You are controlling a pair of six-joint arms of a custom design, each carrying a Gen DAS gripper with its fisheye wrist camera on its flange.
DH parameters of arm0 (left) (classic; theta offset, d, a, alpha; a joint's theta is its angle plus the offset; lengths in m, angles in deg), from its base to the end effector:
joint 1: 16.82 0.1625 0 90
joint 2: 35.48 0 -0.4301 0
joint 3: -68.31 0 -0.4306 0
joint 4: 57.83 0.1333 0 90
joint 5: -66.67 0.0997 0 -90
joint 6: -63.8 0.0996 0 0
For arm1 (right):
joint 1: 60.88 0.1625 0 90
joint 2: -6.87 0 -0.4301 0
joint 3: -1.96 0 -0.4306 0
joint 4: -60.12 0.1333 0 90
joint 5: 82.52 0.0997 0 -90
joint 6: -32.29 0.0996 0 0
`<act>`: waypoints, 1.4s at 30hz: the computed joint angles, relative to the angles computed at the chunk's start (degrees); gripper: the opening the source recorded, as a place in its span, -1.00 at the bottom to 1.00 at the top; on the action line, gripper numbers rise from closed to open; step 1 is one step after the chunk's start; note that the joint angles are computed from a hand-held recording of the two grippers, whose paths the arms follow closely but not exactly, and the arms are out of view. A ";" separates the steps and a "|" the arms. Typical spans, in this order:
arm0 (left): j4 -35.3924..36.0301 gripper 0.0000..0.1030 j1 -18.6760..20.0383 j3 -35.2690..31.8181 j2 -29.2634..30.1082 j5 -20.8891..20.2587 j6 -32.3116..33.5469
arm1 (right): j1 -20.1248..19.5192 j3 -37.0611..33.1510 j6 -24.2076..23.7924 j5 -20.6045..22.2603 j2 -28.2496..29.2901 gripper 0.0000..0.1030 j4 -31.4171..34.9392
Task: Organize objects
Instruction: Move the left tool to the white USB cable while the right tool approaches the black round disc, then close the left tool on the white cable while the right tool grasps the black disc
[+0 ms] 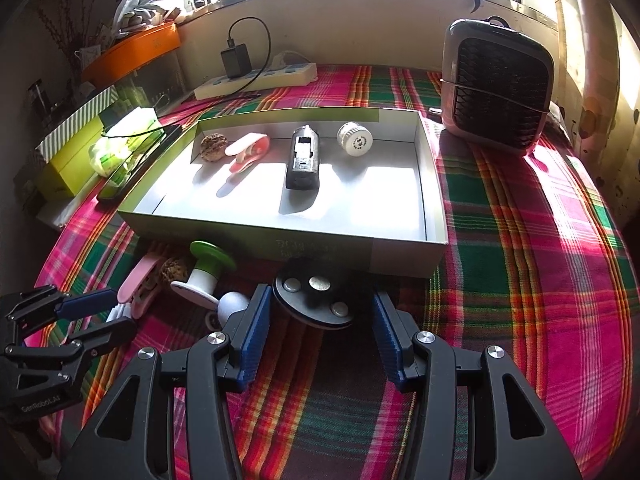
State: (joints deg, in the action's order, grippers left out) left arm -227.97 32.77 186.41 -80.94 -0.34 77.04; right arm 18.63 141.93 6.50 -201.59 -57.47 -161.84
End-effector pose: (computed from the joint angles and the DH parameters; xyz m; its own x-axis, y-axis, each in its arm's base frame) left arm -0.2196 -0.5235 -0.0198 -0.5673 0.7160 -0.4068 0.7937 0.6071 -0.0384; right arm 0.0069 -0.4293 0.1678 -0.7514 0.2641 0.6046 -0.2510 0.7331 -0.6322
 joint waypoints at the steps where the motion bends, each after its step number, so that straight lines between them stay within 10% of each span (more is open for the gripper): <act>1: -0.15 -0.25 -0.16 -0.02 0.17 0.41 0.05 | 0.11 -0.30 -0.35 -0.48 0.31 -0.02 0.02; 42: -3.22 -0.64 -0.24 0.72 0.53 2.79 0.09 | -0.45 0.45 -0.47 0.69 1.10 -0.34 -2.87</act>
State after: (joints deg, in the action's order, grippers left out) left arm -231.19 32.52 187.13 -80.41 2.44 77.13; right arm 18.18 142.39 6.03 -200.90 -56.37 -164.71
